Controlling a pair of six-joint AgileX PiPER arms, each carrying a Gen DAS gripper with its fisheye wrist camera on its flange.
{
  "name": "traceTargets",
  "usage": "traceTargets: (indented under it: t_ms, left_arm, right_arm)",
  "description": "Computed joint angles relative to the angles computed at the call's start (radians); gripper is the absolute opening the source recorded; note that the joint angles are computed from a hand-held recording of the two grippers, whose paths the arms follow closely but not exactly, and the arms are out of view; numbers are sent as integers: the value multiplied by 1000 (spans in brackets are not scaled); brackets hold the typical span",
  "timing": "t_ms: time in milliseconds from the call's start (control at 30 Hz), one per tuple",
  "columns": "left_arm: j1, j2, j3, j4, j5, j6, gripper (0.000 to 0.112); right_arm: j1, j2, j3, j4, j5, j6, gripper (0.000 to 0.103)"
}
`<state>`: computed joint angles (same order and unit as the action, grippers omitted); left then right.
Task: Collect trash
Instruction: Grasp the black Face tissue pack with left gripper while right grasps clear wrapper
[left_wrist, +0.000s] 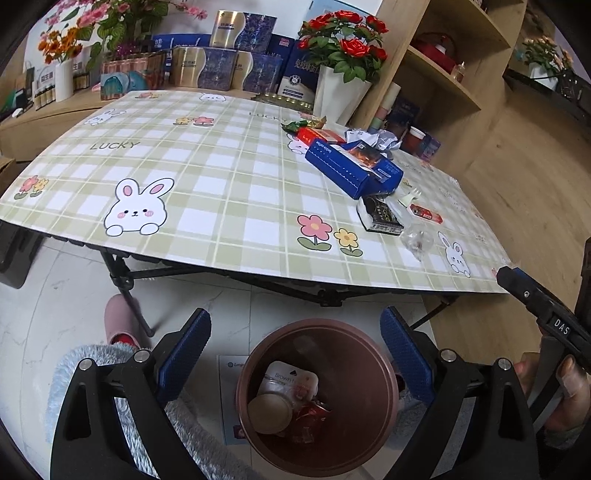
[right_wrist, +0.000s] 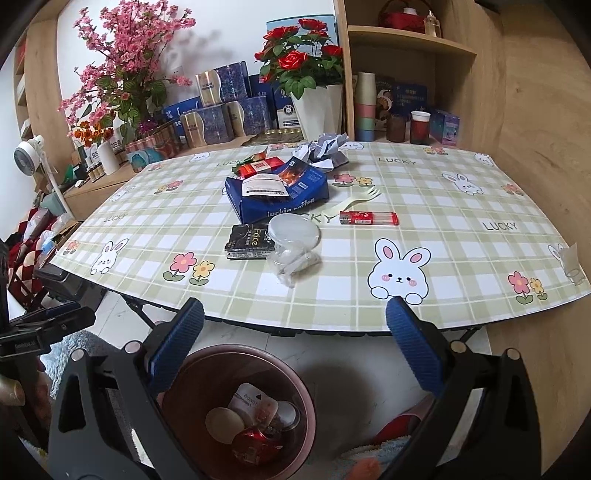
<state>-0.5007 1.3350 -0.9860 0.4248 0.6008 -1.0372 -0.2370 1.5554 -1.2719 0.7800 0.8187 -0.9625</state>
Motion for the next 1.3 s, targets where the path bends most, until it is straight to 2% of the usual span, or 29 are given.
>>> traceTargets:
  t_ms: [33, 167, 233, 400, 433, 500, 600, 833, 867, 967, 1133, 1200, 1300]
  left_arm:
    - [6, 5, -6, -16, -3, 22, 89]
    - [47, 68, -89, -131, -4, 194, 78]
    - [62, 103, -140, -174, -4, 273, 76]
    - [91, 181, -231, -256, -23, 403, 74]
    - [96, 193, -243, -267, -22, 418, 74]
    - [109, 229, -276, -294, -20, 449, 74]
    - [128, 265, -303, -328, -21, 481, 74]
    - [169, 352, -398, -414, 13, 566, 72]
    - [170, 359, -406, -420, 16, 575, 72]
    - [171, 407, -464, -441, 42, 608, 72]
    - [164, 482, -537, -482, 66, 670, 72]
    - [162, 524, -582, -505, 90, 695, 72]
    - [164, 590, -663, -550, 127, 721, 72]
  right_arm:
    - [-1, 8, -12, -4, 6, 1, 97]
    - [39, 12, -23, -124, -83, 70, 97]
    - [48, 32, -41, -165, -104, 99, 97]
    - [59, 133, -120, -196, -83, 89, 95]
    - [67, 161, -142, -199, -76, 83, 93]
    - [90, 217, -195, -216, -55, 83, 82]
    - [121, 287, -264, -222, -35, 85, 76]
    - [177, 448, -462, -230, 54, 158, 71]
    - [180, 458, -476, -227, 62, 162, 70]
    - [191, 481, -508, -258, 85, 200, 55]
    - [162, 476, -505, -221, 115, 171, 50]
    - [139, 469, -498, -196, 120, 166, 44]
    - [109, 466, -500, -167, 127, 168, 41]
